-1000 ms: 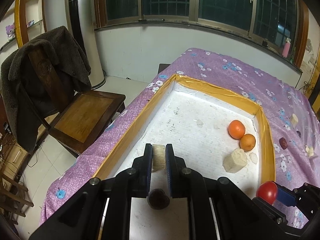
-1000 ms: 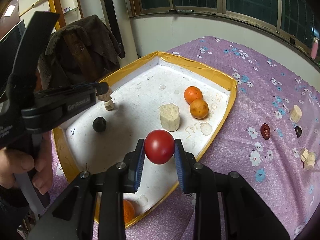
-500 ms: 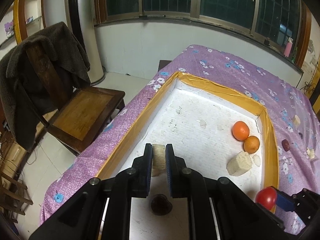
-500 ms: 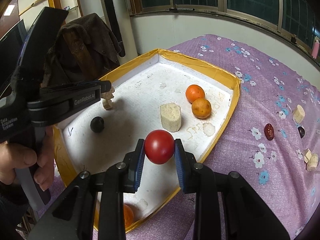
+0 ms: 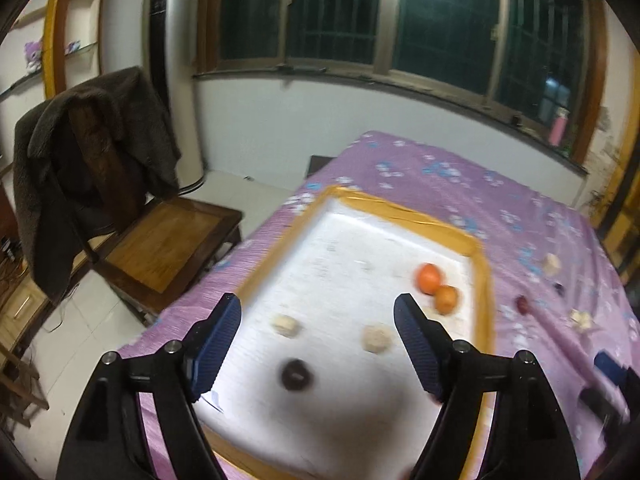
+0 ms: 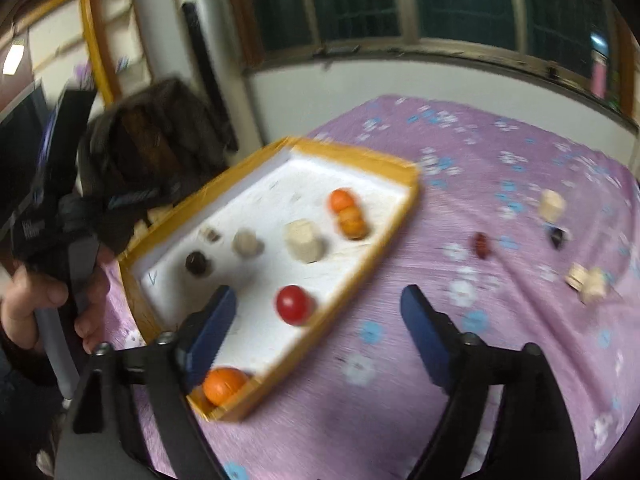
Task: Organize fruits
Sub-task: 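Move both open tools back over the sheet toward the remaining items, then grasp the large cream block with the right tool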
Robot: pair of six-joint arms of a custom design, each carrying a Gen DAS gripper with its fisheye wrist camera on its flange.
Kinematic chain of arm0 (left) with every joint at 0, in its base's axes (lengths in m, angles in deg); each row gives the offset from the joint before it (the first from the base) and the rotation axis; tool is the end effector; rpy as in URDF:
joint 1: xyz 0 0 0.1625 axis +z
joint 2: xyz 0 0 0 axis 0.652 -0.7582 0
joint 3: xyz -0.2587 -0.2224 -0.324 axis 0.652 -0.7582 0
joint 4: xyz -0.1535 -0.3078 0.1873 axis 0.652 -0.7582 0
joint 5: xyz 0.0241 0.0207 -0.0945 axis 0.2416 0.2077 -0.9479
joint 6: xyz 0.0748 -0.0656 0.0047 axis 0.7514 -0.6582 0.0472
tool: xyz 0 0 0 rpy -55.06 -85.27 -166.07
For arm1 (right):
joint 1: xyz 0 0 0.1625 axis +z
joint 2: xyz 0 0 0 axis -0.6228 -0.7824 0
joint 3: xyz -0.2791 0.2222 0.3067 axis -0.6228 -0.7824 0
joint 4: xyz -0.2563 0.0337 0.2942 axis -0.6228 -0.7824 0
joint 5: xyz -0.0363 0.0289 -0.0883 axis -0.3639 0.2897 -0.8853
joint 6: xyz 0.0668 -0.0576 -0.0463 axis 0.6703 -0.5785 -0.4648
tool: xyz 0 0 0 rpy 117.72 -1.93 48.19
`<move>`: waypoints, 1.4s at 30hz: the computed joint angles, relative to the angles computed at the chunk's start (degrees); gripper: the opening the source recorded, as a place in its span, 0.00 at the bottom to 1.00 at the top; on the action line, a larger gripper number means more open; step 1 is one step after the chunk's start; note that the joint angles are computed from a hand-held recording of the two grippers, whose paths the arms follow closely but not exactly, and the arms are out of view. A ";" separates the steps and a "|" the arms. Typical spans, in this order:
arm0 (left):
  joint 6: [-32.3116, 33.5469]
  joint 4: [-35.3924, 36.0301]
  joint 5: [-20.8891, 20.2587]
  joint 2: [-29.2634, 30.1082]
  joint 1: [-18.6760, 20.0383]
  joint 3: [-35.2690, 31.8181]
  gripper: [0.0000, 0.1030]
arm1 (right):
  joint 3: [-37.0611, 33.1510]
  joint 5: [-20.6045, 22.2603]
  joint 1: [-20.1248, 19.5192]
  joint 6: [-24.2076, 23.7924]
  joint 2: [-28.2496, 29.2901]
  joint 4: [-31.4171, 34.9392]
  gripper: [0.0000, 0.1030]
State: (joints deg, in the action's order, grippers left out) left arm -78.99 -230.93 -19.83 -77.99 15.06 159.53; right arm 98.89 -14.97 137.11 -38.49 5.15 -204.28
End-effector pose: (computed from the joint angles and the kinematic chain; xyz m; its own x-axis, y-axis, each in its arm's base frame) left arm -0.2260 -0.7246 0.1721 -0.7410 -0.2459 -0.6249 0.3814 0.6118 -0.6930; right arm 0.2221 -0.7279 0.1345 -0.7358 -0.4575 0.4993 -0.6642 0.6313 -0.4003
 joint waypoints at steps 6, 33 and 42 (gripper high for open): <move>1.49 -2.00 -5.39 2.37 -3.17 1.80 0.77 | 5.41 5.10 -8.11 6.53 -8.17 -5.97 0.92; 0.46 14.63 -10.55 16.58 -2.57 -17.56 0.78 | -20.35 -14.35 -9.51 -7.91 0.57 11.42 0.61; 0.18 21.68 -9.73 21.42 -1.63 -28.41 0.78 | -22.50 -14.25 -9.98 -8.52 3.20 10.68 0.38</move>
State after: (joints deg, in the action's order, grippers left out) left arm -78.81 -209.25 -29.56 -56.57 13.43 131.12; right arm 76.39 -29.22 127.13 -47.02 8.36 -193.60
